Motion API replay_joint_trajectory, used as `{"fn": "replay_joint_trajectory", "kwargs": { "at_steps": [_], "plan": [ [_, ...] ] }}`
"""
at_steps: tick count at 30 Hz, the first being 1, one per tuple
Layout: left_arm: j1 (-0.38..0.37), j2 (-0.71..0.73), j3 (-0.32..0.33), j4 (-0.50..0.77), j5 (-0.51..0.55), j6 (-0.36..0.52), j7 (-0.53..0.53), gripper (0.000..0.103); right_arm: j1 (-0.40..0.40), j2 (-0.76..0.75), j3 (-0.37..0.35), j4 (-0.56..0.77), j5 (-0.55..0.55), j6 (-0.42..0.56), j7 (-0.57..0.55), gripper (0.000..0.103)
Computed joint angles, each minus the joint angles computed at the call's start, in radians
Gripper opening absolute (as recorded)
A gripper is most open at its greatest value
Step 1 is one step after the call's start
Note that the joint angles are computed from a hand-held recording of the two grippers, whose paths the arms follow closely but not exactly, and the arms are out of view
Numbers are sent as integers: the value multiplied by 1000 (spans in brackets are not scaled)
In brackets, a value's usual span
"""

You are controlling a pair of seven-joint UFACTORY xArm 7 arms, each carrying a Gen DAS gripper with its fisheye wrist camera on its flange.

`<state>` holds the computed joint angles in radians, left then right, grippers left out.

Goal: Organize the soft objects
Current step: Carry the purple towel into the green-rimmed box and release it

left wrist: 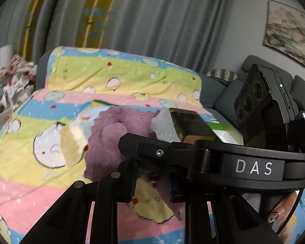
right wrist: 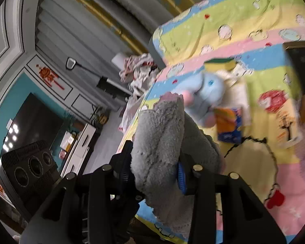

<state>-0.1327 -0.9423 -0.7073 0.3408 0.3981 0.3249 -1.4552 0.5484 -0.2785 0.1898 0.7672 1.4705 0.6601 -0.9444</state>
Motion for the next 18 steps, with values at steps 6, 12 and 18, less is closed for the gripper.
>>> {"fn": "replay_joint_trajectory", "kwargs": {
  "at_steps": [6, 12, 18],
  "plan": [
    [115, 95, -68, 105, 44, -83, 16, 23, -39, -84, -43, -48, 4, -6, 1, 37],
    [291, 213, -189, 240, 71, -192, 48, 23, -88, -157, -96, -96, 20, -23, 2, 36],
    [537, 377, -394, 393, 73, -357, 123, 23, -150, -225, -101, -151, -5, -189, 34, 34]
  ]
}}
